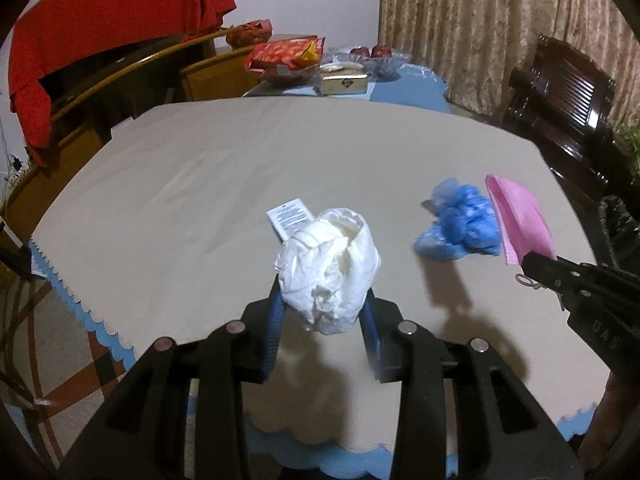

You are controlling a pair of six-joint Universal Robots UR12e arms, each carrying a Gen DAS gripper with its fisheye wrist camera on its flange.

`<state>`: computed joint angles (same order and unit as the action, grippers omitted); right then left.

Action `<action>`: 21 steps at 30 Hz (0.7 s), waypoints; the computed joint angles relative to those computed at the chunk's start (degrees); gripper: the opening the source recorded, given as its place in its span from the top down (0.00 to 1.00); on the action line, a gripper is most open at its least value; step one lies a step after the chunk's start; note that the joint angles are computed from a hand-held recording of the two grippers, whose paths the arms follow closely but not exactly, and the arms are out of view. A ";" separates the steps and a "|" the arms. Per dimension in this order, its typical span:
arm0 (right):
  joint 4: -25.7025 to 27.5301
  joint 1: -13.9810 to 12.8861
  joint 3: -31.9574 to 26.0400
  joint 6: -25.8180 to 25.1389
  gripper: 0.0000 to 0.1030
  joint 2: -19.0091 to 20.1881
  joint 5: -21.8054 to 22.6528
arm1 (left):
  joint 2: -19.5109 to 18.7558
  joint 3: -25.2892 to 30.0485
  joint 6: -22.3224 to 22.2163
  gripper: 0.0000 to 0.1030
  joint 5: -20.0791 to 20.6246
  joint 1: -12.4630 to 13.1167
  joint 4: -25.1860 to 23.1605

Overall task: Collect trash
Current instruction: 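Lift the tissue and mask and carry them over the black trash bin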

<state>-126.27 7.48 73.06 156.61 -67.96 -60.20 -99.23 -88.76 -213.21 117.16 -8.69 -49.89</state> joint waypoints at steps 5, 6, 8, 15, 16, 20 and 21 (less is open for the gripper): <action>-0.49 -1.49 0.34 0.06 0.96 -1.08 0.71 | -0.67 2.39 -0.69 0.67 1.33 -1.84 -1.31; -0.49 -1.78 0.36 0.03 0.96 -1.25 0.82 | -0.77 2.77 -0.98 0.67 1.43 -2.17 -1.57; -0.51 -2.39 0.60 -0.05 0.96 -1.66 1.04 | -1.03 3.73 -1.69 0.67 1.64 -2.84 -2.38; 1.00 -4.24 0.42 -1.40 0.96 -2.73 1.34 | -2.25 7.26 -4.88 0.67 1.43 -4.93 -4.99; 0.90 -4.48 0.51 -1.56 0.96 -2.92 1.42 | -2.39 7.66 -5.07 0.67 1.40 -5.19 -5.23; 0.49 -5.85 0.41 -2.22 0.96 -3.59 1.93 | -3.64 10.14 -5.15 0.67 1.39 -6.63 -6.52; 0.54 -6.08 0.35 -2.33 0.96 -3.69 2.03 | -3.94 10.70 -5.14 0.67 1.43 -6.97 -6.82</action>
<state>-125.72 1.41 73.41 154.28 -71.64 -58.17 -103.17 -78.06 -218.35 118.59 -15.66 -56.71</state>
